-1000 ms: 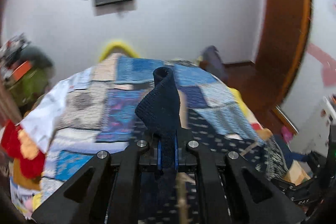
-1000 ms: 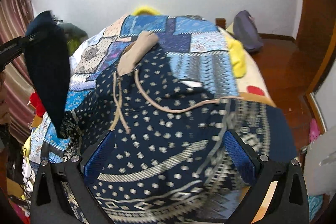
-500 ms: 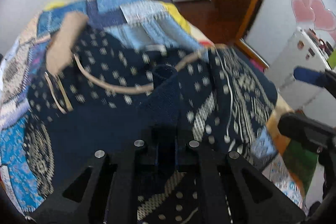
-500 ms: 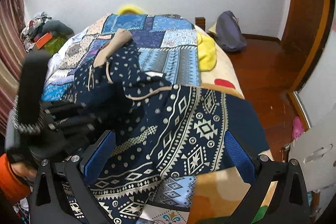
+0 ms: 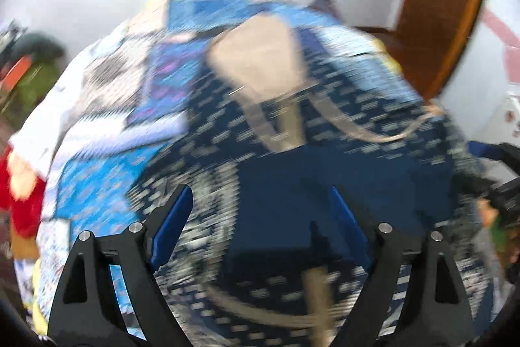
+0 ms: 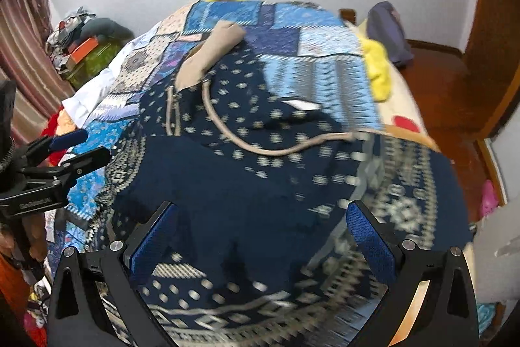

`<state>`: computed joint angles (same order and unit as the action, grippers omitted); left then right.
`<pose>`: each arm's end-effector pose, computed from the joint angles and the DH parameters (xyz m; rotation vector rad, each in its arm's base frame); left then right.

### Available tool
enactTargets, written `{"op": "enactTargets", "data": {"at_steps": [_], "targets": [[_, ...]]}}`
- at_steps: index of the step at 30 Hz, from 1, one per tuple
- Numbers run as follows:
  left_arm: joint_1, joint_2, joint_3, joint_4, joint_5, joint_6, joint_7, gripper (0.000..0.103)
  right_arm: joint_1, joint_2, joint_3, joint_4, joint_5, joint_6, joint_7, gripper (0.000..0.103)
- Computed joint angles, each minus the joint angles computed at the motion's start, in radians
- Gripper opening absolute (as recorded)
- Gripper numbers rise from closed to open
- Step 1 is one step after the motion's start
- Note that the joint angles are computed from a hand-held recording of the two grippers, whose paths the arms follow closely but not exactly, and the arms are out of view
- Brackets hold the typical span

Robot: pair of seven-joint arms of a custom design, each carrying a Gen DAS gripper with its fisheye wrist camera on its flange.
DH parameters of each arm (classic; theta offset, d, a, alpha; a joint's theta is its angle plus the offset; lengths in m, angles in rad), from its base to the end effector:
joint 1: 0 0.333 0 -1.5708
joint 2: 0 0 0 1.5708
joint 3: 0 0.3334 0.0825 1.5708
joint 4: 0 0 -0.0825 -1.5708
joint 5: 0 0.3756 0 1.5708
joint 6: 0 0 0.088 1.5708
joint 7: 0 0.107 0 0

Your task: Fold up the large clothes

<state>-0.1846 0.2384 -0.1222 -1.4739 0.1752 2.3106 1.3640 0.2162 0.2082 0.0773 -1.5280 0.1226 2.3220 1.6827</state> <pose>0.6476 -0.1902 0.6286 -1.7165 2.0277 -0.6167 0.6385 0.1893 0.6217 -1.9204 1.7055 -0.2865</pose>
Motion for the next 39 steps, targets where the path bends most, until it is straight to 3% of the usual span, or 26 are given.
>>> {"op": "enactTargets", "data": {"at_steps": [8,12,15,23,28,36,39], "targets": [[0.045,0.028,0.038,-0.126,0.04,-0.057,-0.033,0.085,0.076,0.146,-0.014,0.147,-0.188,-0.156,0.058,0.103],[0.058,-0.026,0.04,-0.255,0.06,0.062,-0.043,0.088,0.119,0.137,-0.046,0.11,-0.384,-0.188,0.055,0.103],[0.057,-0.053,0.041,-0.298,0.108,0.086,-0.057,0.089,0.113,0.076,-0.047,0.015,-0.454,-0.138,0.029,0.103],[0.067,-0.116,0.02,-0.336,0.139,0.02,-0.066,0.089,0.047,-0.075,-0.047,-0.126,-0.405,-0.101,0.061,0.103],[0.061,-0.158,-0.003,-0.337,0.165,0.018,-0.078,0.089,0.002,-0.188,-0.059,-0.222,-0.395,-0.064,0.086,0.103],[0.021,-0.075,-0.034,-0.139,0.095,0.014,-0.048,0.09,-0.098,-0.288,-0.108,-0.301,-0.349,-0.027,0.16,0.103],[-0.015,-0.005,-0.04,-0.033,0.069,-0.008,-0.032,0.093,-0.131,-0.302,-0.133,-0.329,-0.262,-0.006,0.167,0.103]]}}
